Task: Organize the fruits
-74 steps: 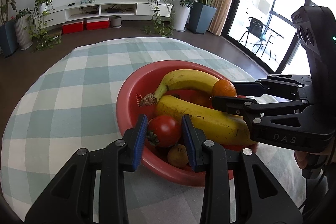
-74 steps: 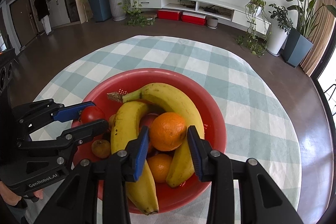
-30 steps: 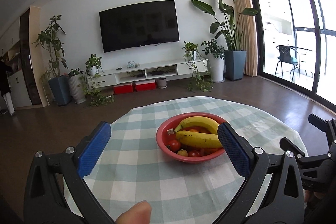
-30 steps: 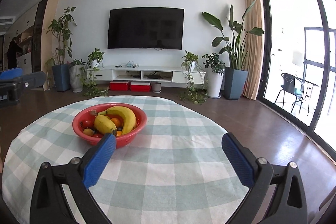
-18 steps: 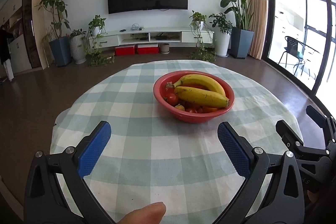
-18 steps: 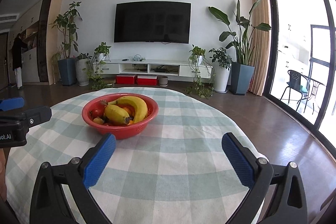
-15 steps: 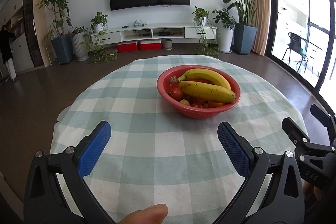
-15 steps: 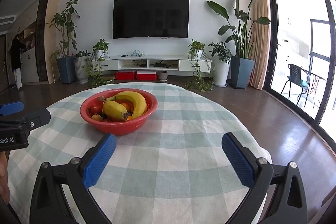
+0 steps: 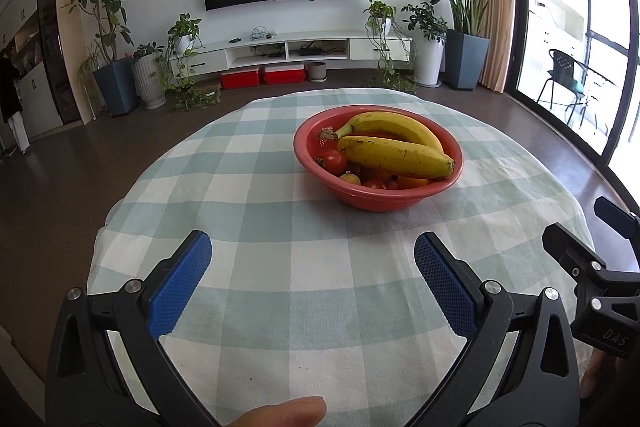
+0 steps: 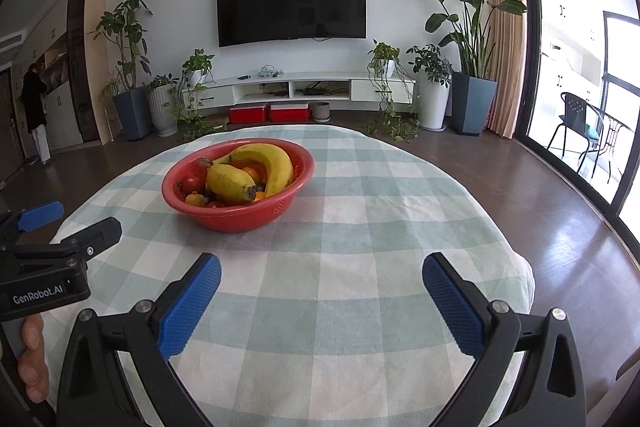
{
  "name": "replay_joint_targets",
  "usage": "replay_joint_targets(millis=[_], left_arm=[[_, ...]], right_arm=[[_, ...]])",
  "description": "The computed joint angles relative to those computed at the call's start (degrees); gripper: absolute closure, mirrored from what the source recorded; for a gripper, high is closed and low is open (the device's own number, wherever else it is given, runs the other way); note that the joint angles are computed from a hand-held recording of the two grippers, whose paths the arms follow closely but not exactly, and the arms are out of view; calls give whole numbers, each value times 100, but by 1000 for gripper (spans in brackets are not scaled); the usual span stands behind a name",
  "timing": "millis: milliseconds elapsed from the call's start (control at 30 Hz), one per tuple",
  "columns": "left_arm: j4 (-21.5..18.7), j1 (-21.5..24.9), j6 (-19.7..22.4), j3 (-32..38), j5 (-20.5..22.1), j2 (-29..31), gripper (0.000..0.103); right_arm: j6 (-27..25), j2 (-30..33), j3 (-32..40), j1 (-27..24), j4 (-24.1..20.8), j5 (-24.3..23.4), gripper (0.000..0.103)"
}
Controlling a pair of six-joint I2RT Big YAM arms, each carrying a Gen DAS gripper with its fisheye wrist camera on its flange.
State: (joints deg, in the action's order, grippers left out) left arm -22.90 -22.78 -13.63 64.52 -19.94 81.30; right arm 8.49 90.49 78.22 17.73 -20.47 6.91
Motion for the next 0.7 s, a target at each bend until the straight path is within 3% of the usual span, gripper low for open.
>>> replay_joint_targets(millis=[700], left_arm=[[-28, 35, -98, -5, 63, -34, 0]], right_arm=[[49, -103, 539, 274, -1498, 611, 0]])
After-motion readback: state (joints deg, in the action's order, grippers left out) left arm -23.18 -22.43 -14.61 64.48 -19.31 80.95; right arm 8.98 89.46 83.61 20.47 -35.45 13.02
